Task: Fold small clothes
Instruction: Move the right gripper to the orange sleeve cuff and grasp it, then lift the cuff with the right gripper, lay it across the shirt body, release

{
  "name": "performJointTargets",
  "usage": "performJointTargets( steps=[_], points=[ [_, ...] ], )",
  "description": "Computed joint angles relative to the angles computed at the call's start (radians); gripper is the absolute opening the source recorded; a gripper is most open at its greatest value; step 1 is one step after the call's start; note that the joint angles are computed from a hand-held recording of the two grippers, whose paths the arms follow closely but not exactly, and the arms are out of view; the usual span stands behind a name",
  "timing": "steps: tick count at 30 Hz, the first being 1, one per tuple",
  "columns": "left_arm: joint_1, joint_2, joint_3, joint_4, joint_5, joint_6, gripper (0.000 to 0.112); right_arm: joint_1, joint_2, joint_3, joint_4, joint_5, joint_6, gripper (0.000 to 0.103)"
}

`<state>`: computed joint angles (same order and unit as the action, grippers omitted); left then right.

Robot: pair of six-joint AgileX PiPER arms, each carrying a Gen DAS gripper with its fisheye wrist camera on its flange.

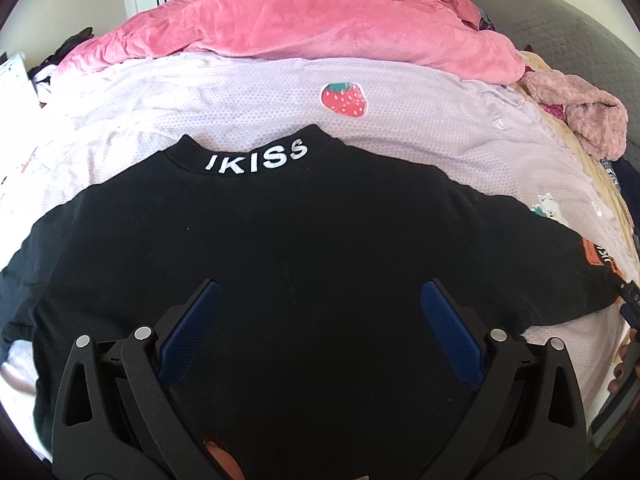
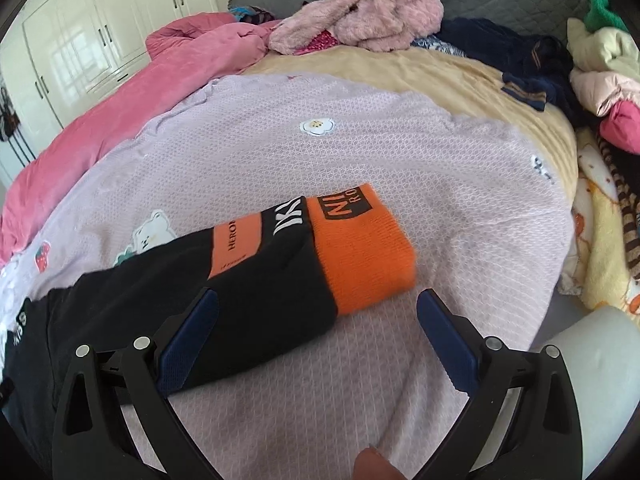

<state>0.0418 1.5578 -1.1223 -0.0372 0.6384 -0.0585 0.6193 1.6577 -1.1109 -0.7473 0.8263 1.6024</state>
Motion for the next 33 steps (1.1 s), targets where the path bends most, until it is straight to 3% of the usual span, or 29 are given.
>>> performJointTargets(
  steps=[5, 7, 12, 16, 24, 33],
  points=[
    [0.021, 0.016, 0.027, -0.008, -0.036, 0.002, 0.094, -0.053, 0.018, 0.006, -0.012, -0.065, 0.012, 0.099],
    [0.029, 0.017, 0.04, -0.001, -0.049, -0.003, 0.094, -0.068, 0.016, 0.013, -0.027, -0.088, 0.029, 0.094],
    [0.052, 0.009, 0.062, -0.004, -0.064, -0.006, 0.094, -0.075, 0.019, 0.02, -0.077, -0.12, 0.077, 0.041],
    [0.067, -0.019, 0.088, -0.015, -0.084, 0.001, 0.094, -0.047, -0.004, 0.053, -0.187, -0.147, 0.154, 0.015],
    [0.125, -0.074, 0.117, -0.084, -0.081, 0.075, 0.094, 0.034, -0.057, 0.008, -0.235, -0.146, 0.139, 0.012],
    [0.258, -0.128, 0.136, -0.201, -0.07, 0.216, 0.094, 0.169, 0.033, -0.236, -0.164, -0.119, -0.063, 0.011]
  ],
)
